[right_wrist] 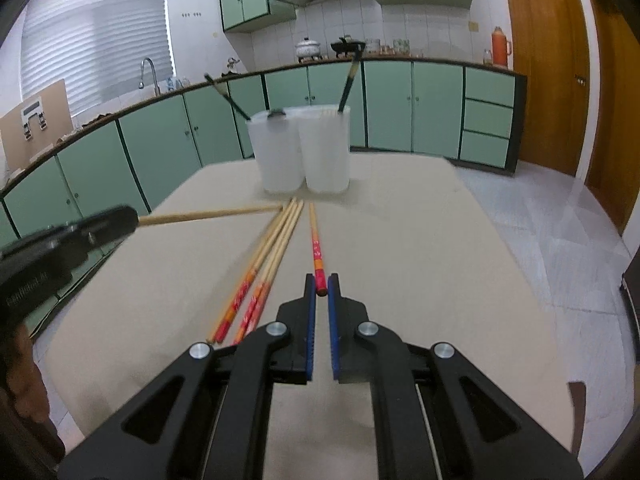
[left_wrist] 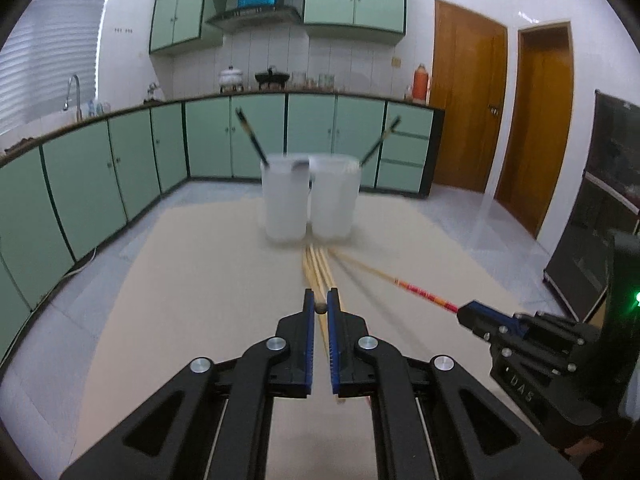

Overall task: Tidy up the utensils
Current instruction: 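Carry both chopsticks over the white holder and open both tools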

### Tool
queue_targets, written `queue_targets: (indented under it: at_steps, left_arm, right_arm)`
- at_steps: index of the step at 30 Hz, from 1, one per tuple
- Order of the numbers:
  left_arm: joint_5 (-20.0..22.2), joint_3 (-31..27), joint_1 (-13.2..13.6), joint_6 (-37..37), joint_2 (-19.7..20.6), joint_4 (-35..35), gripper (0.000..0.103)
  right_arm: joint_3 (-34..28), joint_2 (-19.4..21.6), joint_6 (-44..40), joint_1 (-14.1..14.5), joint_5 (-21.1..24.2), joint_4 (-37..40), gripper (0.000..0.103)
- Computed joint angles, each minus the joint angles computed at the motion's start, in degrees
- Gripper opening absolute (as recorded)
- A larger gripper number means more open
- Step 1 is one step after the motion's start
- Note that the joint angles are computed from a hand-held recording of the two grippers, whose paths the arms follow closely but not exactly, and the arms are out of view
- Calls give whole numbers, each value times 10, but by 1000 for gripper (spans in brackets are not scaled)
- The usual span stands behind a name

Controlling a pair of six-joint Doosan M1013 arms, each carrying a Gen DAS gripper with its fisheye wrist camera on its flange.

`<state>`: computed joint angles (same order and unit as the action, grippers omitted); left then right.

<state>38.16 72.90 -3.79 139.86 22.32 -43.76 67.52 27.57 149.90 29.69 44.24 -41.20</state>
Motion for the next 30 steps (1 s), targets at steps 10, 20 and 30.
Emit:
queue_targets:
  at_steps: [10, 20, 30]
  left_arm:
    - [13, -79, 4, -11, 25, -31, 6]
    - [62, -167, 6, -40, 63, -26, 6]
    - [73, -238, 7, -27, 90, -70, 6]
  right_arm:
    - [-62, 1, -79, -23, -30, 38, 5]
    - [-197, 41, -288, -65, 10, 239, 5]
    - [-301, 72, -348, -80, 27, 275, 5]
